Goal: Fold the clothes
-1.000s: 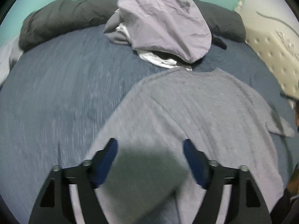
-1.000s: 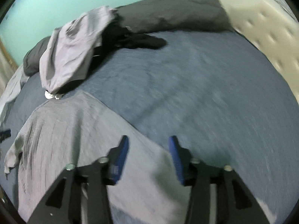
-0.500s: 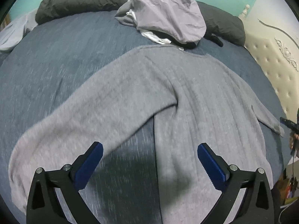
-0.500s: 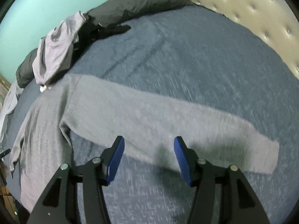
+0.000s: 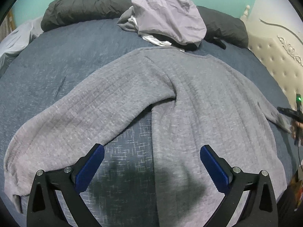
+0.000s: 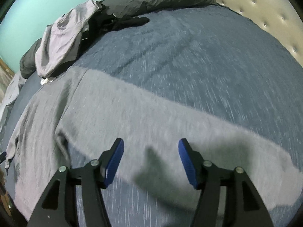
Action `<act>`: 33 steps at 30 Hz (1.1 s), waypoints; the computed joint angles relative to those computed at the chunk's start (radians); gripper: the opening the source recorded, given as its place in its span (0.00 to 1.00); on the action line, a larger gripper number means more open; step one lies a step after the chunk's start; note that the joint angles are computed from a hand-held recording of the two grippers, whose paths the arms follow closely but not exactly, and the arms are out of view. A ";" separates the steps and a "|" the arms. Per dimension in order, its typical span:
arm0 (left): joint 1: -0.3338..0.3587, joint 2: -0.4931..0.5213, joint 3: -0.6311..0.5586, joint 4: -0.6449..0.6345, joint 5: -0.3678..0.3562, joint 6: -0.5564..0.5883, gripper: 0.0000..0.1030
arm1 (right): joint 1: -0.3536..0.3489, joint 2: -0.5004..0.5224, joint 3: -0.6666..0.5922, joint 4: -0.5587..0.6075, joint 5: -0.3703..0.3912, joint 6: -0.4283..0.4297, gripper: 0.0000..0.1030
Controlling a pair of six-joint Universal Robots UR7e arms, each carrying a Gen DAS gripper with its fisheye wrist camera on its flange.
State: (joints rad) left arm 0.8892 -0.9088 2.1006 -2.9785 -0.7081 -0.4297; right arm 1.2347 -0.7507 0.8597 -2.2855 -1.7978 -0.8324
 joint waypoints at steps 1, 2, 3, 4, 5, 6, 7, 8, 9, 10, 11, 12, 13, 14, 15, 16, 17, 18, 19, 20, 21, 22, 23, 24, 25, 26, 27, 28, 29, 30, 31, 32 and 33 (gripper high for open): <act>0.000 0.011 0.000 -0.017 0.005 0.007 1.00 | 0.006 0.029 -0.041 0.003 -0.012 -0.003 0.59; 0.000 0.021 -0.001 -0.033 0.009 0.014 1.00 | 0.012 0.058 -0.084 0.008 -0.023 -0.006 0.59; 0.001 0.030 -0.003 -0.046 0.011 0.019 1.00 | 0.018 0.088 -0.127 0.014 -0.035 -0.010 0.59; 0.003 0.039 -0.004 -0.058 0.011 0.023 1.00 | 0.023 0.117 -0.172 0.023 -0.044 -0.015 0.59; 0.005 0.048 -0.007 -0.070 0.010 0.028 1.00 | 0.029 0.148 -0.219 0.036 -0.054 -0.020 0.59; 0.009 0.057 -0.009 -0.081 0.007 0.031 1.00 | 0.034 0.177 -0.261 0.045 -0.065 -0.031 0.59; 0.011 0.064 -0.010 -0.089 0.005 0.033 1.00 | 0.040 0.203 -0.297 0.050 -0.077 -0.046 0.59; 0.014 0.071 -0.011 -0.097 0.002 0.036 1.00 | 0.045 0.225 -0.326 0.053 -0.088 -0.066 0.59; 0.016 0.078 -0.012 -0.104 0.001 0.038 1.00 | 0.049 0.241 -0.343 0.053 -0.095 -0.093 0.59; 0.016 0.082 -0.012 -0.108 0.004 0.038 1.00 | 0.052 0.257 -0.361 0.053 -0.102 -0.121 0.59; 0.017 0.085 -0.011 -0.112 0.007 0.038 1.00 | 0.056 0.271 -0.373 0.046 -0.114 -0.151 0.58; 0.018 0.088 -0.010 -0.119 0.007 0.037 1.00 | 0.058 0.282 -0.381 0.041 -0.122 -0.175 0.56; 0.021 0.090 -0.008 -0.127 0.004 0.034 1.00 | 0.058 0.290 -0.394 0.050 -0.121 -0.187 0.52; 0.023 0.090 -0.006 -0.133 0.001 0.030 1.00 | 0.058 0.298 -0.406 0.059 -0.119 -0.199 0.50; 0.025 0.090 -0.004 -0.138 -0.002 0.026 1.00 | 0.058 0.306 -0.419 0.068 -0.118 -0.211 0.47; 0.026 0.091 -0.002 -0.143 -0.004 0.023 1.00 | 0.057 0.315 -0.436 0.084 -0.116 -0.219 0.39; 0.027 0.093 -0.001 -0.148 -0.002 0.021 1.00 | 0.057 0.325 -0.455 0.099 -0.119 -0.223 0.37; 0.028 0.095 0.000 -0.153 -0.001 0.021 1.00 | 0.057 0.333 -0.467 0.108 -0.125 -0.228 0.32; 0.030 0.098 -0.001 -0.156 0.000 0.021 1.00 | 0.057 0.336 -0.471 0.116 -0.127 -0.232 0.24; 0.031 0.100 -0.001 -0.158 0.001 0.021 1.00 | 0.057 0.334 -0.467 0.116 -0.128 -0.239 0.16; 0.032 0.103 -0.001 -0.161 0.004 0.020 1.00 | 0.057 0.326 -0.446 0.102 -0.128 -0.250 0.11; 0.032 0.105 -0.001 -0.166 0.004 0.019 1.00 | 0.057 0.318 -0.426 0.090 -0.128 -0.259 0.06; 0.032 0.106 0.001 -0.173 0.003 0.018 1.00 | 0.057 0.309 -0.408 0.074 -0.124 -0.263 0.04; 0.033 0.108 0.002 -0.178 0.002 0.017 1.00 | 0.056 0.301 -0.391 0.053 -0.115 -0.265 0.03; 0.033 0.108 0.002 -0.181 0.002 0.015 1.00 | 0.055 0.292 -0.375 0.033 -0.106 -0.267 0.02; 0.033 0.109 0.003 -0.183 0.003 0.012 1.00 | 0.056 0.289 -0.370 0.017 -0.098 -0.265 0.02; 0.032 0.109 0.003 -0.183 0.003 0.010 1.00 | 0.057 0.290 -0.377 0.005 -0.091 -0.259 0.02; 0.031 0.109 0.004 -0.184 0.003 0.009 1.00 | 0.058 0.292 -0.386 -0.006 -0.084 -0.253 0.02; 0.030 0.109 0.004 -0.185 0.002 0.008 1.00 | 0.060 0.298 -0.402 -0.010 -0.081 -0.250 0.02; 0.030 0.108 0.005 -0.185 0.002 0.008 1.00 | 0.063 0.313 -0.431 -0.005 -0.088 -0.251 0.02; 0.030 0.108 0.005 -0.185 0.001 0.008 1.00 | 0.067 0.336 -0.474 0.003 -0.100 -0.253 0.02; 0.030 0.107 0.005 -0.185 0.000 0.007 1.00 | 0.071 0.362 -0.525 0.021 -0.113 -0.250 0.02; 0.029 0.107 0.005 -0.183 -0.001 0.007 1.00 | 0.074 0.395 -0.591 0.051 -0.126 -0.240 0.02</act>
State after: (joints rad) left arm 0.9185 -0.8019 2.1057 -3.1617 -0.7086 -0.4231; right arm 1.3087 -0.3559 0.2688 -2.2344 -1.9243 -1.0724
